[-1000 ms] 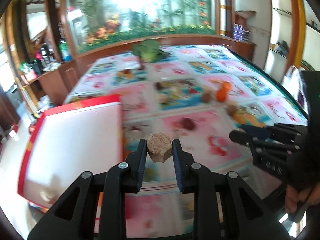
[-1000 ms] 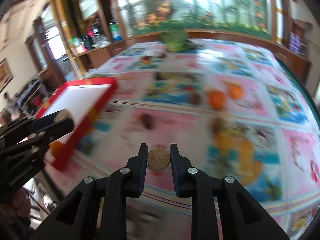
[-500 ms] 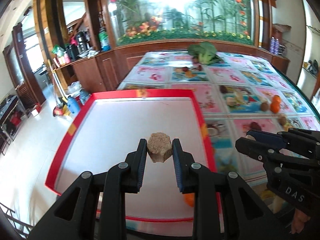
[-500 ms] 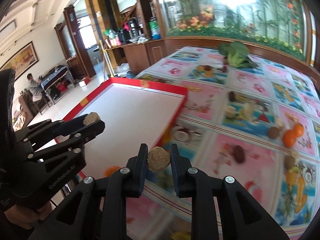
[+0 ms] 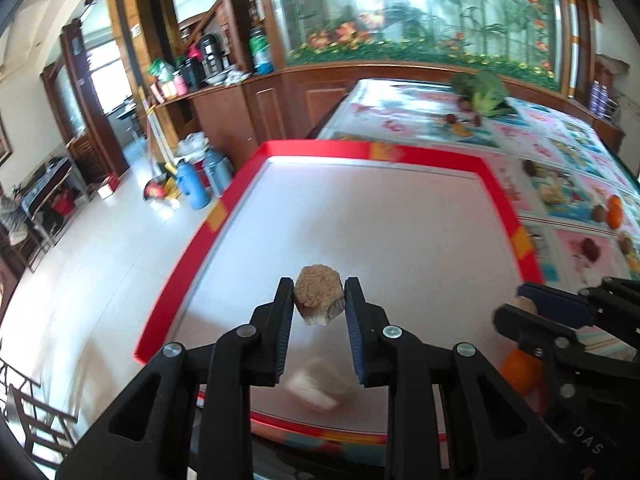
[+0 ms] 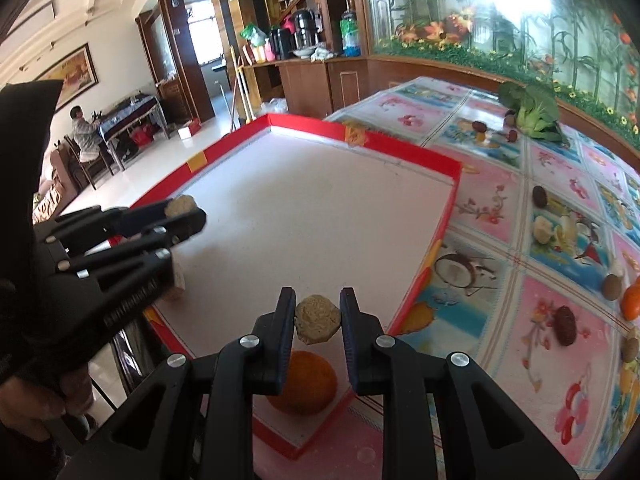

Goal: Organize fruits
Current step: 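Carry both snacks over the tray and open both grippers to drop them, then move both grippers back over the table toward the remaining items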

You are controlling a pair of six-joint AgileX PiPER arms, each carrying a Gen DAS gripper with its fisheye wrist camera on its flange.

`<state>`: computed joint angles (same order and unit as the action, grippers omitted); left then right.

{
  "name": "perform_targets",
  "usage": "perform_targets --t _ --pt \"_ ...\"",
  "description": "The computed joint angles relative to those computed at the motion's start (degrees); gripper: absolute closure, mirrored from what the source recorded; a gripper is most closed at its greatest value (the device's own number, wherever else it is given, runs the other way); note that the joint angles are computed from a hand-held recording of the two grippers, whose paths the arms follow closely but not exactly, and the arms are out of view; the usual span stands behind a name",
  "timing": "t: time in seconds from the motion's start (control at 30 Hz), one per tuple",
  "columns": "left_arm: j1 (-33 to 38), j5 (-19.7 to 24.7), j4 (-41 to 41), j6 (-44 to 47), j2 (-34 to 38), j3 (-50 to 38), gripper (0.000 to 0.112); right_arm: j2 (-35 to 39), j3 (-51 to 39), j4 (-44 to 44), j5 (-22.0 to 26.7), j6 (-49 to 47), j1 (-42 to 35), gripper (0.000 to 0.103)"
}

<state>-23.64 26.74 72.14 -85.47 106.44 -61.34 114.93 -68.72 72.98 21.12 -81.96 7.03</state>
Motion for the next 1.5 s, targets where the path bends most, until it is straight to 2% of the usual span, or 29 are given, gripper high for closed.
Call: perform_targets --t 0.23,0.27,0.3,0.33,0.37,0.4,0.43,0.53,0.6,0.83,0.97,1.07,1.27,1.5 --pt "1.05 1.25 -2.45 2.17 1.78 -0.57 0.084 1.74 -2.5 -6.01 1.16 7.63 0.03 0.08" --pt "0.91 1.74 -2.99 2.61 2.0 -0.83 0.076 1.83 -2.82 -7.37 1.75 9.37 -0.31 0.072" --pt "0.76 2.18 -3.41 2.83 2.07 -0.97 0.068 1.64 -2.74 -6.79 2.88 8.82 -0.79 0.071" --pt "0.4 2.7 -2.89 1.98 1.88 -0.82 0.051 1.22 -2.24 -5.27 3.57 7.64 -1.38 0.071" --pt "-0.23 3.66 -1.5 0.29 1.59 -0.51 0.038 0.54 -1.26 -2.99 3.5 5.67 -1.83 0.07" --pt "-0.82 4.64 -0.32 -1.03 1.23 -0.14 0.035 -0.1 -0.38 -1.52 2.84 4.44 -1.9 0.064" --pt "-1.31 5.49 0.75 -2.0 0.93 0.06 0.031 -0.97 0.96 1.78 2.7 0.98 -2.4 0.064" --pt "-2.13 6.48 0.58 -1.84 -0.02 -0.14 0.029 -3.79 5.12 11.38 1.28 -9.05 -3.61 0.062" --pt "-2.77 7.01 0.66 -2.27 -0.67 0.01 0.025 -5.34 7.03 15.49 1.31 -13.3 -4.82 0.057" --pt "-6.02 9.94 -0.87 -0.4 -1.88 -1.16 0.021 -8.37 10.31 22.57 2.8 -20.03 -10.01 0.051" --pt "-7.98 11.58 -0.63 -0.66 -2.68 -1.27 0.014 -8.87 11.58 25.05 3.59 -21.75 -13.19 0.049" --pt "-9.51 12.61 -1.01 -0.26 -2.93 -1.65 0.013 -8.84 11.64 24.12 5.06 -20.23 -16.26 0.049" --pt "-13.05 15.2 -3.41 3.09 -0.91 -4.71 0.01 -9.63 13.7 25.95 7.76 -22.97 -23.1 0.044" --pt "-15.57 10.72 -11.15 9.98 0.09 -6.68 0.01 -8.46 14.2 24.91 9.87 -23.94 -33.8 0.043"
